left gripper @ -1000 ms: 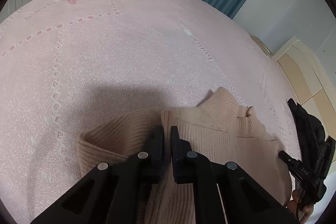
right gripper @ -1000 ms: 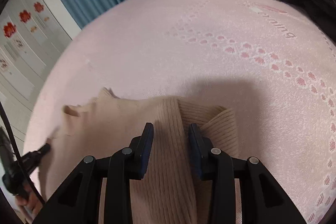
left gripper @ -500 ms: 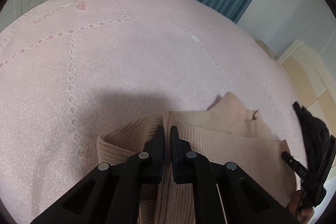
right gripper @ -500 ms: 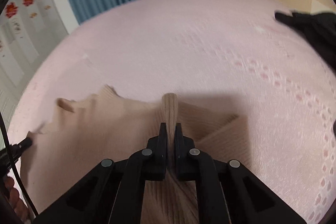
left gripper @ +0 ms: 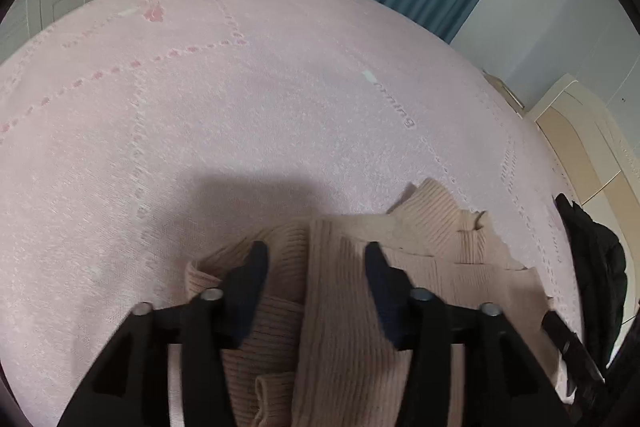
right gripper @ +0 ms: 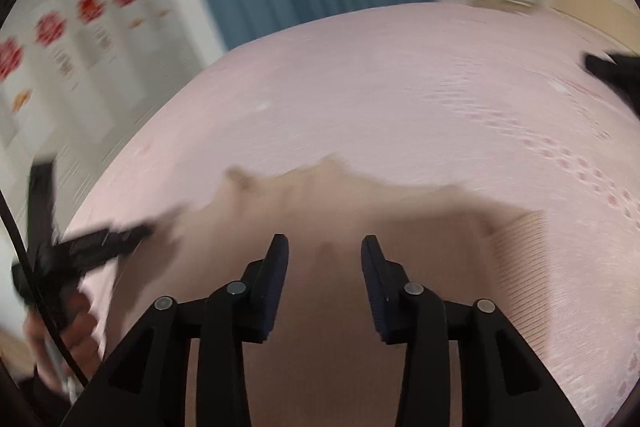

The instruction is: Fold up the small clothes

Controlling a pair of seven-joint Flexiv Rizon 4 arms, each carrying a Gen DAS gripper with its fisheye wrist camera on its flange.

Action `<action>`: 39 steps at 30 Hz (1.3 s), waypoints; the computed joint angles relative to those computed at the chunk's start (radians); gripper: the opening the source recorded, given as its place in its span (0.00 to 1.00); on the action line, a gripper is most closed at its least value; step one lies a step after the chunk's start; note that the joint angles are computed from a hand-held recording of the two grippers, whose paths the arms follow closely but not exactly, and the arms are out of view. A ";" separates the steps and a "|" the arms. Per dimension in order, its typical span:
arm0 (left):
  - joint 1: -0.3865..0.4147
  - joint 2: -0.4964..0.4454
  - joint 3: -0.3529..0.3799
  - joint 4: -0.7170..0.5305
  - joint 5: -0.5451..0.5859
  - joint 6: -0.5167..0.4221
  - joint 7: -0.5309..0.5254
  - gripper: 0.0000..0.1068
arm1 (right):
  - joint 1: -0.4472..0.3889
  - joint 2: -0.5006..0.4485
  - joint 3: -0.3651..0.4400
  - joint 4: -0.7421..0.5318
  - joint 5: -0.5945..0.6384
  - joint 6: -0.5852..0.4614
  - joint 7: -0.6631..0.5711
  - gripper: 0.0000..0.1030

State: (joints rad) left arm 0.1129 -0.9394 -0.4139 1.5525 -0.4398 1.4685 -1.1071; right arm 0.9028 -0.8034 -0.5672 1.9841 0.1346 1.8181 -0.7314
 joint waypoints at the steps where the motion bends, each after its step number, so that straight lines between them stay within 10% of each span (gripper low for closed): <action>1: -0.001 0.002 0.002 0.002 0.006 0.007 0.005 0.49 | 0.018 -0.004 -0.005 -0.008 -0.018 -0.028 -0.009 0.39; 9: 0.059 0.009 -0.060 0.034 0.024 0.024 0.060 0.49 | 0.130 -0.080 -0.115 -0.053 -0.154 -0.233 0.107 0.39; 24: 0.070 0.004 -0.088 0.037 0.023 0.047 0.090 0.49 | -0.194 -0.064 0.162 -0.335 -0.358 -0.571 0.191 0.39; 39: 0.199 -0.008 -0.246 0.094 0.004 0.029 0.133 0.49 | -0.155 0.082 0.165 -0.110 -0.562 -0.471 0.374 0.39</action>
